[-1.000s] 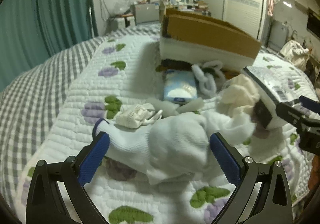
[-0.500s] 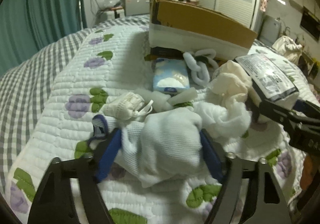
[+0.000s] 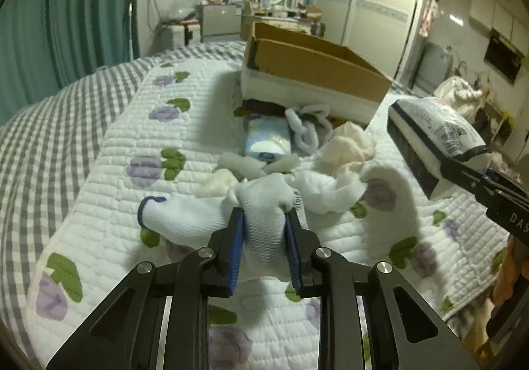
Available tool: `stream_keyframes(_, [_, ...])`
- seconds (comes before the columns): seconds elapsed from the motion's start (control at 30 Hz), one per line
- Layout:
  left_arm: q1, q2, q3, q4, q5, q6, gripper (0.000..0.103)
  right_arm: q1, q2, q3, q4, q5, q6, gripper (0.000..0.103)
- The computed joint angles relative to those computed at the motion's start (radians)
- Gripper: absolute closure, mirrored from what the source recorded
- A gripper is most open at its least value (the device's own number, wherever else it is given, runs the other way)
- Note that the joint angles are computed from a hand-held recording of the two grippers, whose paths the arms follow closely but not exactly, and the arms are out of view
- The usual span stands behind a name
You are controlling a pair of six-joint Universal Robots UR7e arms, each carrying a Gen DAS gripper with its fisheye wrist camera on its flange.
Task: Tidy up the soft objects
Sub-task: 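Carry the tissue pack and white sock into the cardboard box and open both grippers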
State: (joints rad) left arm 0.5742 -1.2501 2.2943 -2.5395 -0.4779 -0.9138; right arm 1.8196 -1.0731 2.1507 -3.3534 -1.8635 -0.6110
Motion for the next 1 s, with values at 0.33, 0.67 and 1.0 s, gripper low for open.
stream_keyframes(0.33, [-0.06,0.023,-0.098,-0.249,0.091,0.331,0.081,0.058,-0.043,-0.079,0.039,0.061,-0.022,0.051])
stream_keyframes(0.67, [0.083,0.214,-0.422,-0.575,0.001,0.861,0.081,0.1,0.088,-0.404,0.185,0.125,-0.045,0.051])
stream_keyframes(1.0, [0.247,0.39,-0.676,-0.572,-0.096,1.004,0.081,0.047,0.311,-0.698,0.322,0.132,-0.099,0.051])
